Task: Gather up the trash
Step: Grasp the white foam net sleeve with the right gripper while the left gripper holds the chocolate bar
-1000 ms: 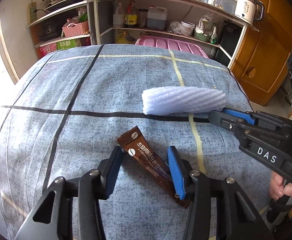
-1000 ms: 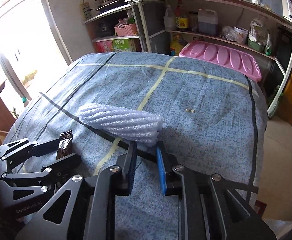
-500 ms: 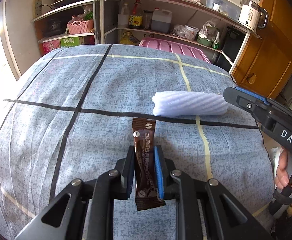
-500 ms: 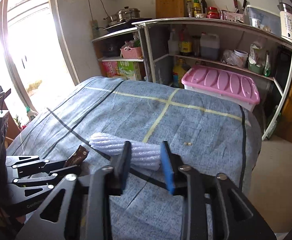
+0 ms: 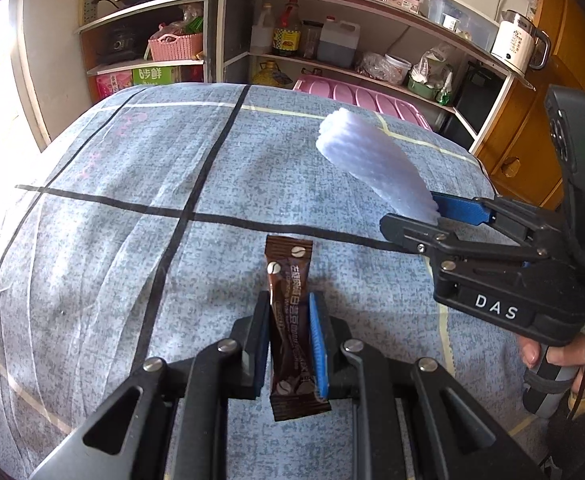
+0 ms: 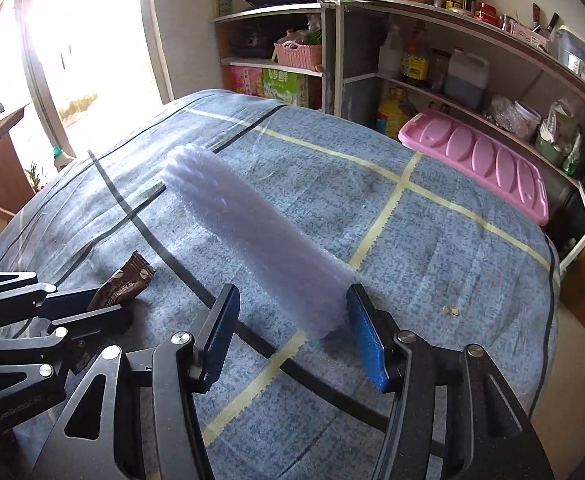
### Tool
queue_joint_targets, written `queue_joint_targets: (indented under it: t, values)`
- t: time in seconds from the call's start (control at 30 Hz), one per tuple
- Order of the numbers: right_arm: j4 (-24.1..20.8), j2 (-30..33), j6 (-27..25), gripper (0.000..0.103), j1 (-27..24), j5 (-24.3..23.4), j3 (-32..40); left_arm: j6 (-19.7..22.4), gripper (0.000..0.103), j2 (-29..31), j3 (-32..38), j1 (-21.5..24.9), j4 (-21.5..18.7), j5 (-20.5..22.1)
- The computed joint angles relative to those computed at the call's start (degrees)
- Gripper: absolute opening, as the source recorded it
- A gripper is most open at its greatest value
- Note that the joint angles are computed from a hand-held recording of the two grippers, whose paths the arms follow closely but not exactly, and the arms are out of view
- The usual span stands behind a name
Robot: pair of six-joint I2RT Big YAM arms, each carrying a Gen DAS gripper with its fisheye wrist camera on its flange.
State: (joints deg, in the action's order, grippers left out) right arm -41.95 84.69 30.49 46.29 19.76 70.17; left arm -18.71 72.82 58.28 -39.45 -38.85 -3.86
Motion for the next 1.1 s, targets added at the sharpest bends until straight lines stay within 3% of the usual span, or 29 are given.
queue_joint_targets:
  t: [0.07,0.1,0.17,0.27,0.4,0.5,0.57,0.63,0.77,0.87,0.9,0.97,1.0,1.07,1.1]
  values:
    - [-0.8,0.5,0.2,0.034,0.0,0.0,0.4,-0.1,0.02,0.0,0.0,0.1,0.2,0.2]
    - [-0.7,0.5,0.1,0.03,0.0,-0.1,0.4,-0.1,0.02,0.0,0.0,0.1,0.3,0.2]
    - [-1.1,0.6,0.6,0.009,0.1,0.5,0.6,-0.1,0.02,0.0,0.0,0.1,0.4,0.2]
    - [-1.3,0.8,0.9,0.003,0.2,0.3,0.8,-0.1,0.02,-0.1,-0.1,0.0,0.5,0.2]
    - [-1.6,-0.6,0.3,0.003,0.5,-1.1,0.4,-0.3,0.02,-0.6,-0.6,0.7,0.8,1.7]
    - [-4.3,-1.5,-4.1,0.012,2.8,5.2,2.3,0.2,0.02,-1.1,-1.0,1.5,0.8,2.7]
    - [-3.6,-1.6,-7.9,0.048,3.8,7.4,3.7,0.2,0.02,-1.4,-1.2,2.2,0.7,3.4]
    - [-1.8,-0.5,-11.1,0.059,3.6,6.1,5.5,0.3,0.02,-1.9,-1.4,2.8,0.4,3.3]
    - [-2.2,6.1,-14.5,0.059,1.9,0.7,10.9,0.2,0.02,-3.0,-2.6,5.0,0.5,4.2]
    - [-5.3,11.3,-14.7,0.059,0.4,-1.7,14.9,0.8,0.02,-3.3,-3.0,5.6,0.3,4.0]
    - [-6.0,12.3,-14.8,0.059,0.3,-0.4,15.6,0.8,0.02,-3.3,-3.0,5.7,0.4,4.2]
    - [-5.4,12.3,-12.4,0.057,-0.3,-1.8,15.4,1.0,0.02,-3.3,-3.0,5.8,0.4,4.5]
    - [-4.8,11.9,-11.0,0.054,-0.5,-2.3,14.9,1.0,0.02,-3.3,-3.0,5.9,0.6,4.6]
    - [-5.9,11.8,-9.6,0.03,-0.4,-0.1,14.8,0.9,0.02,-3.2,-2.9,6.0,0.6,4.4]
    - [-5.9,11.4,-8.8,0.026,-0.4,0.4,14.3,1.0,0.02,-3.2,-2.9,5.7,0.6,3.9]
